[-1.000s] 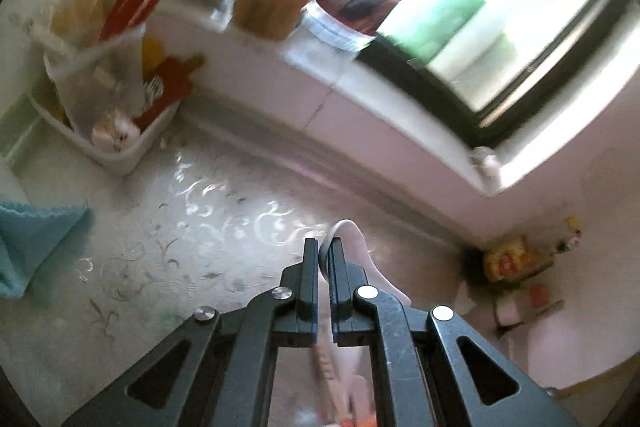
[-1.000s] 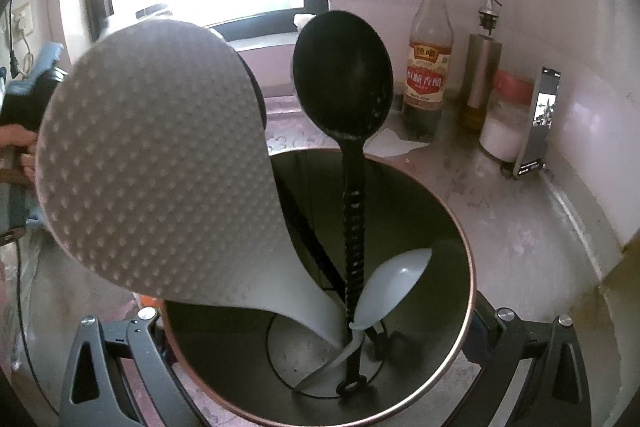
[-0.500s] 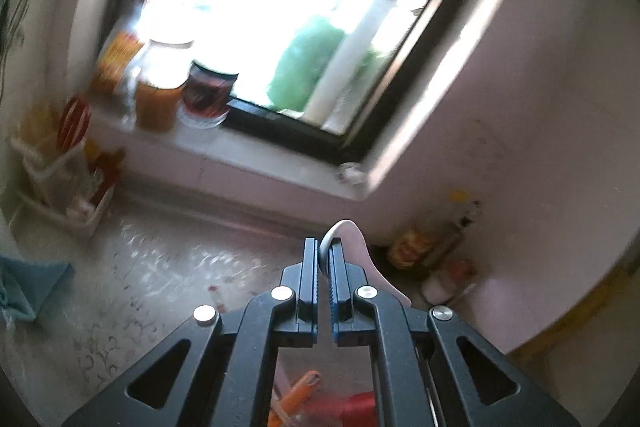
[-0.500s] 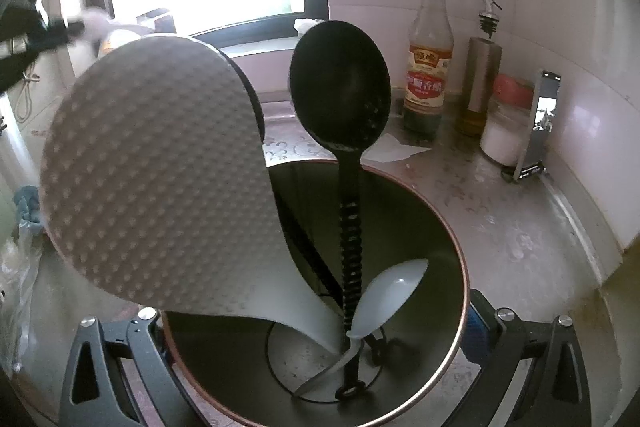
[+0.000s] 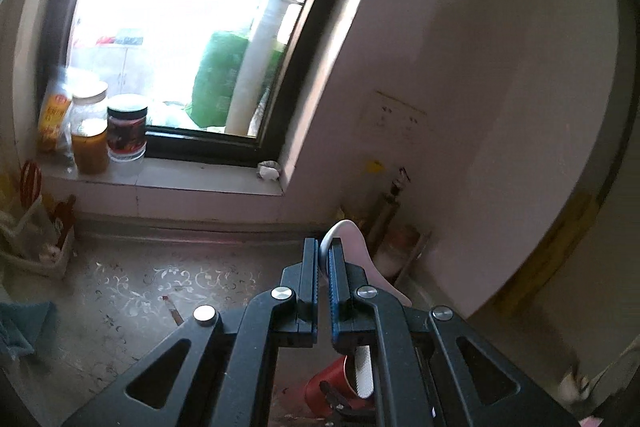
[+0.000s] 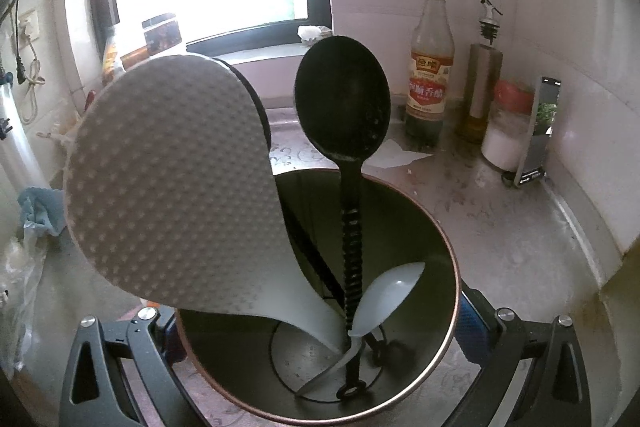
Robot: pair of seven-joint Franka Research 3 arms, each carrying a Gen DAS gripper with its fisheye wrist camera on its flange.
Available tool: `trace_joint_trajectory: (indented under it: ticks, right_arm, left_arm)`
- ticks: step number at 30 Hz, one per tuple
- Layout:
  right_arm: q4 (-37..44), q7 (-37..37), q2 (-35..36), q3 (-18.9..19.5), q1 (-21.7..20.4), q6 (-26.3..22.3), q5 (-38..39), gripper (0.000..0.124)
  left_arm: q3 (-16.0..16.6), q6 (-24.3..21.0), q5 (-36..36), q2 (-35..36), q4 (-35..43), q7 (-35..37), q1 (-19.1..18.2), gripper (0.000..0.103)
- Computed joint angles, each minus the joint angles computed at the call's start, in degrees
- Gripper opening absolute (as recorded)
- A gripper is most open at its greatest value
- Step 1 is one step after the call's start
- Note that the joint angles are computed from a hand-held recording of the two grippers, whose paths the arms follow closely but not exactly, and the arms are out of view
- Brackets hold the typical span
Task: Organize utensils
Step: 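Lift the white spoon and carry it over the red cup with the left tool, then lower the white spoon into the red cup and open the left tool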
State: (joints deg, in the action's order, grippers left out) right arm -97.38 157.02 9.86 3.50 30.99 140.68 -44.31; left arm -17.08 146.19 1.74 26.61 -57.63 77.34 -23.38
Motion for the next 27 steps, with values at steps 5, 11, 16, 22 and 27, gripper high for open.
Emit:
trace_joint_trajectory:
  ticks: [5, 11, 16, 22, 27]
  right_arm:
    - [-0.2, -0.3, -0.1, 0.1, 0.0, 0.0, 0.2, 0.103]
    - [-0.6, -0.4, -0.4, 0.2, 0.0, 0.2, 0.3, 0.103]
    - [-1.2, -0.8, -0.7, 0.3, -0.2, 0.7, 0.9, 0.103]
    - [-1.3, -2.1, -0.8, 0.5, -0.4, 0.8, 1.4, 0.103]
    - [-1.4, -3.2, -0.8, 0.7, -0.3, 0.4, 1.6, 0.103]
  left_arm:
    - [0.8, -1.5, 3.5, 0.7, 1.0, 1.3, -2.4, 0.004]
    - [1.7, -2.7, 7.0, 0.6, 0.4, 2.1, -4.5, 0.004]
    - [3.8, -3.1, 12.9, -0.2, -1.0, 0.5, -6.8, 0.004]
    - [5.1, -4.3, 19.3, 0.2, -0.9, -0.5, -9.2, 0.004]
    - [5.7, -5.3, 22.4, 0.5, -0.8, -1.3, -10.5, 0.004]
